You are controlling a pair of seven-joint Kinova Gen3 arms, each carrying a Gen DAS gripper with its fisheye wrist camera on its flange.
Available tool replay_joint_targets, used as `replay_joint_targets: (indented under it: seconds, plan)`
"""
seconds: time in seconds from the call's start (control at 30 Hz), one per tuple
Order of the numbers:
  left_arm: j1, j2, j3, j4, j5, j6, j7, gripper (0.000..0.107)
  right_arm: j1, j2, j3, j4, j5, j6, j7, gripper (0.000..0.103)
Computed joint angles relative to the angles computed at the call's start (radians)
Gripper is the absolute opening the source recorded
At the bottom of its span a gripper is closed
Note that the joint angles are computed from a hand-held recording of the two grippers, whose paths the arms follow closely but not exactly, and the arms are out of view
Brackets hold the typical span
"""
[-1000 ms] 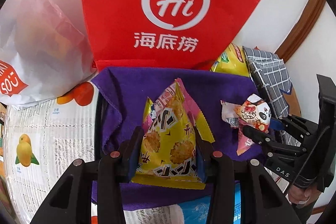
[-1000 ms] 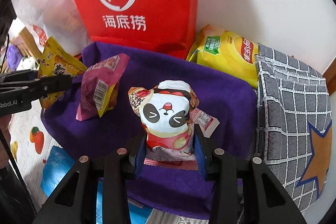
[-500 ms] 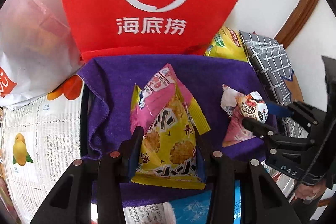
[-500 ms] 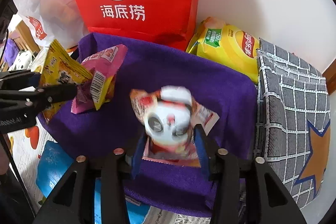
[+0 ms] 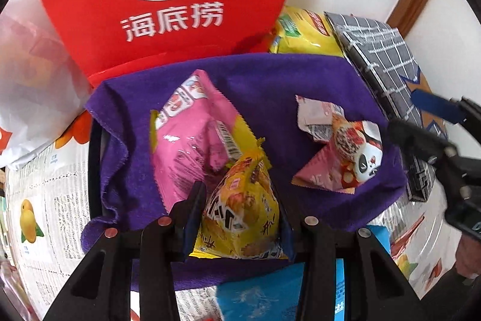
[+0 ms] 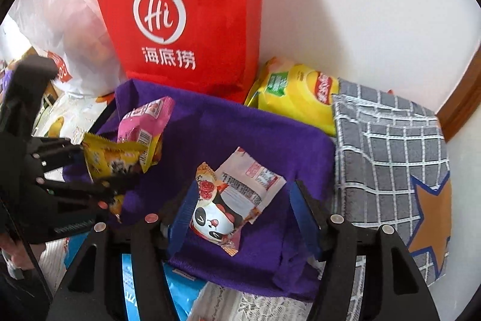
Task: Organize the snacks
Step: 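Lower the yellow chip bag onto the towel with the left tool while the right releases the panda bag, then move both tools back over the loose snacks beside the blue tissue pack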
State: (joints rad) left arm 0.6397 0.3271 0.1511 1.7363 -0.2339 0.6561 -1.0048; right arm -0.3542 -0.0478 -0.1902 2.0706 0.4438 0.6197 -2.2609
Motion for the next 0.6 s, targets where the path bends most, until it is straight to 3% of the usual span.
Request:
replay_joint_targets:
  seconds: [0.17,0.3,0.4,0.6]
  plan:
    - [0.011,0.007,0.011,-0.019,-0.001,0.029,-0.008,0.042,0.023,-0.078,-0.017,0.061,0.007,-0.01,-0.063,0.063]
    - [0.002,-0.007,0.02,-0.014,0.022,0.016,-0.026,0.059,0.055,-0.132,-0.045,0.115,-0.001,0.002,-0.113,0.063]
    - [-0.008,-0.039,0.03,0.0,0.047,-0.002,-0.043,0.063,0.077,-0.176,-0.058,0.173,-0.022,-0.001,-0.131,0.063]
    - [0.026,-0.127,0.026,0.03,-0.015,-0.012,0.019,0.064,0.1,-0.255,-0.073,0.305,-0.113,-0.068,-0.113,0.063]
